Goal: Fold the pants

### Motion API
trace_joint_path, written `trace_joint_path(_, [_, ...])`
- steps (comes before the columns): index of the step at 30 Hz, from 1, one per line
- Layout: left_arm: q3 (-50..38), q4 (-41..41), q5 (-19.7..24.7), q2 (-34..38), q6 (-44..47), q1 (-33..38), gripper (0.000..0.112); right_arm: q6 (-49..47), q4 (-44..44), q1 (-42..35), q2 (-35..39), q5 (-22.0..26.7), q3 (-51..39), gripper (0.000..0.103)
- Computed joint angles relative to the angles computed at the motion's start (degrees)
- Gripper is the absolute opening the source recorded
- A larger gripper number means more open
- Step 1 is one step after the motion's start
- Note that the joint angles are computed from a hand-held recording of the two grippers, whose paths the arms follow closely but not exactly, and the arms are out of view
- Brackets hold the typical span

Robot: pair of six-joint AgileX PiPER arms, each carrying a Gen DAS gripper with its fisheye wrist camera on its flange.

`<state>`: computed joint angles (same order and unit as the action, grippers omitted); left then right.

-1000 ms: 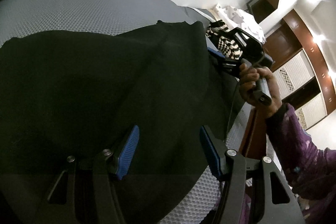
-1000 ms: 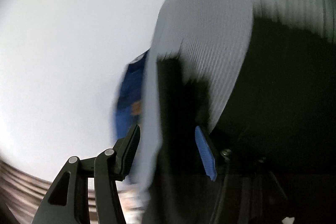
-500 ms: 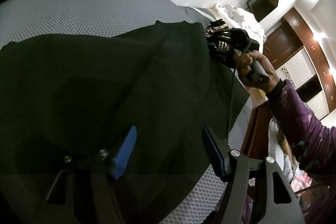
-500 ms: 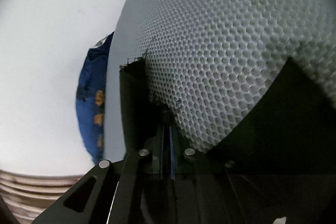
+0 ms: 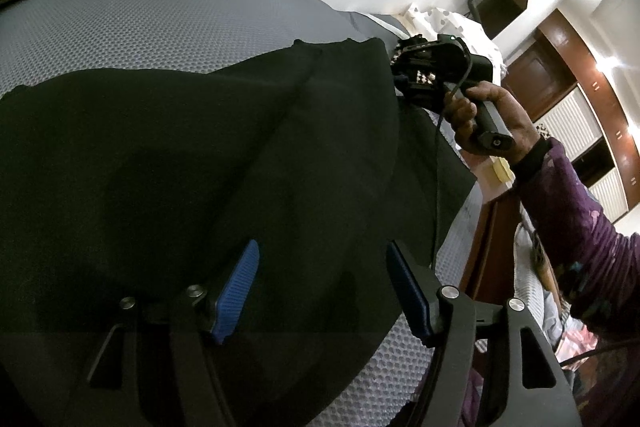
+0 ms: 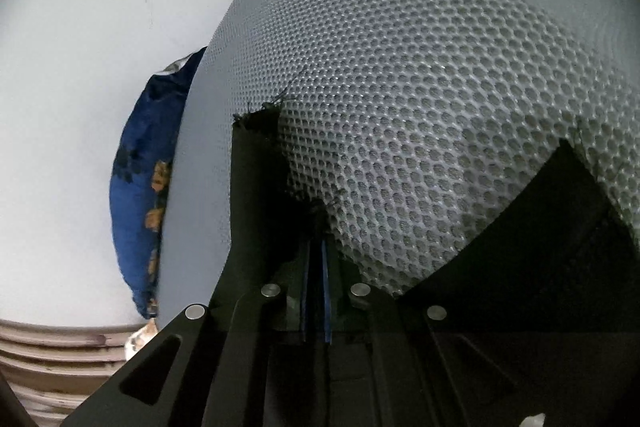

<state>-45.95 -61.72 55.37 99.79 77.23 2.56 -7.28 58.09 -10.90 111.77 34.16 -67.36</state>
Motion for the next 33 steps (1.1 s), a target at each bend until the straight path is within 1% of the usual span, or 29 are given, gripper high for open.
trace_joint_path(2, [0.4, -0.5, -0.2, -0.1, 0.6, 0.0, 0.068, -4.2, 4.2, 0.1, 1.1, -0.9, -0.1, 0.001])
trace_joint_path(5, [0.7, -0.6, -0.8, -0.5, 1.0, -0.4, 0.068, -13.9, 16.9, -1.7, -0.6, -1.3, 5.6, 0.002])
trace_joint_path(7, [0.3, 0.0, -1.0, -0.8, 0.0, -0.8, 0.068, -19.8, 22.4, -2.7, -4.7, -1.7, 11.3, 0.002])
trace_joint_path(9, [-0.1, 0.4, -0.9, -0.8, -0.7, -0.8, 0.068, -26.2, 30.2, -4.0, -9.2, -1.4, 17.6, 0.002])
trace_joint_path(11, [0.1, 0.1, -0.9, -1.0, -0.5, -0.9, 0.068, -30.4, 35.4, -5.7, -14.4, -1.1, 23.4, 0.002])
trace_joint_path(12, [0.3, 0.0, -1.1, -1.2, -0.5, -0.9, 0.068, -31.0, 36.4, -6.9, -17.2, -0.5, 26.1, 0.002])
trace_joint_path(14, [0.8, 0.0, -1.6, -1.7, -0.4, -1.1, 0.068, -29.8, 35.3, -9.3, -23.3, 0.2, 30.9, 0.002])
trace_joint_path(17, [1.5, 0.4, -1.9, -2.6, -0.1, -1.0, 0.068, -24.4, 30.3, -12.7, -32.5, 0.6, 36.7, 0.002])
trace_joint_path(21, [2.4, 2.1, -2.1, -4.7, -0.6, -0.7, 0.068, -17.3, 23.0, -19.5, -43.6, 3.7, 43.6, 0.002])
trace_joint_path(23, [2.8, 3.1, -2.1, -6.0, -0.6, -0.4, 0.068, -15.3, 19.4, -24.8, -47.9, 7.1, 46.7, 0.002])
trace_joint_path(27, [3.2, 5.3, -2.1, -7.2, -1.0, 0.6, 0.068, -16.8, 15.9, -33.1, -49.9, 11.6, 50.0, 0.002])
trace_joint_path(30, [3.6, 6.6, -1.8, -8.2, -1.1, 1.1, 0.068, -20.8, 15.1, -39.4, -49.0, 14.4, 52.1, 0.002])
trace_joint_path(32, [3.5, 7.9, -1.4, -8.9, -1.5, 1.4, 0.068, -22.3, 15.4, -40.9, -48.2, 14.6, 53.4, 0.002])
trace_joint_path(33, [3.4, 8.5, -0.9, -9.1, -1.6, 1.7, 0.068, -23.2, 17.4, -39.0, -47.2, 13.1, 53.8, 0.002])
